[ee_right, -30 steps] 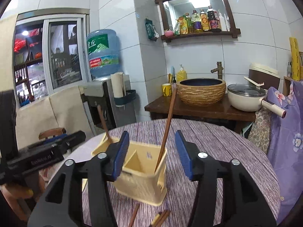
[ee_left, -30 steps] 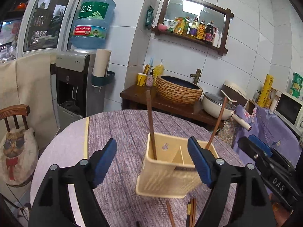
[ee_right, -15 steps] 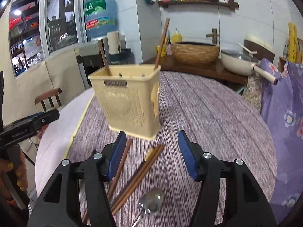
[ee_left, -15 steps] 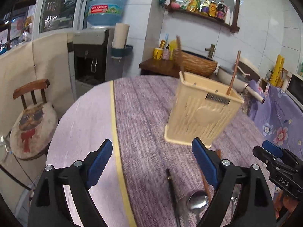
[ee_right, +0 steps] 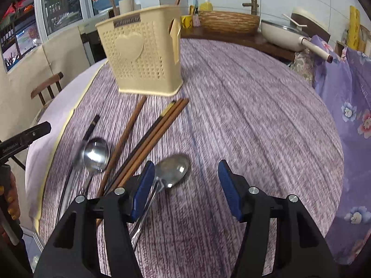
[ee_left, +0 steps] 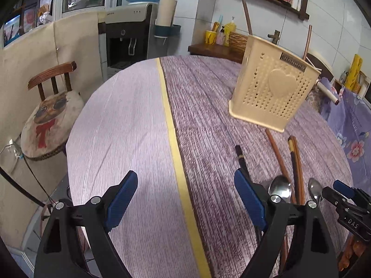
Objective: Organize utensils
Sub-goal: 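Grasp a black chopstick with the left tool while the right tool grasps a steel spoon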
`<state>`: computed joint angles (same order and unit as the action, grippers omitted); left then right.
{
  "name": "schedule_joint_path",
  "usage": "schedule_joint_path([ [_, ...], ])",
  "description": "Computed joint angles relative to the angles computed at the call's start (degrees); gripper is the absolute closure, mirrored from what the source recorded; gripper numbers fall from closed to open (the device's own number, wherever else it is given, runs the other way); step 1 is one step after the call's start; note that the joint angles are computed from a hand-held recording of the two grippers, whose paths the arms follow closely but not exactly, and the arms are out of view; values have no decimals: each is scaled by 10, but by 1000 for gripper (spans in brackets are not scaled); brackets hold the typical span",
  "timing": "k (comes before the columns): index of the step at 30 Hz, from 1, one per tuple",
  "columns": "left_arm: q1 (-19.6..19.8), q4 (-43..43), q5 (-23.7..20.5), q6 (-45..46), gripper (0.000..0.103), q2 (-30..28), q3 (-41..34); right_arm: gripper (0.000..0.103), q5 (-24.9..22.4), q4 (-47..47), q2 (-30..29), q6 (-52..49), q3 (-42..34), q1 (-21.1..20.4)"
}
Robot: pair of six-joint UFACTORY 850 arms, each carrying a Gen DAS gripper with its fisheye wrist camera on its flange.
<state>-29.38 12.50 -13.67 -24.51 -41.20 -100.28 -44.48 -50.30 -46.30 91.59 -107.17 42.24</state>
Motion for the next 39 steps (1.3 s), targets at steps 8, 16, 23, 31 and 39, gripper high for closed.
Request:
schedule_joint_path([
  [8, -7, 22, 7, -8, 20, 7, 13, 46, -28, 64, -42, -66, -63, 4],
  [16, -7, -13, 4, 23, 20, 5, 10, 46, -62, 74, -64, -88, -98, 1],
  [23, -8, -15, -3, 28, 20, 2, 3, 46, -50, 95, -67, -104, -106, -8],
  [31, -10, -23, -12, 39, 20, -4, -5, 58, -44, 103, -65, -119, -106, -13],
  [39, -13, -76, -30, 110, 20, -21, -37, 61, -27, 105, -56, -122, -92, -16],
])
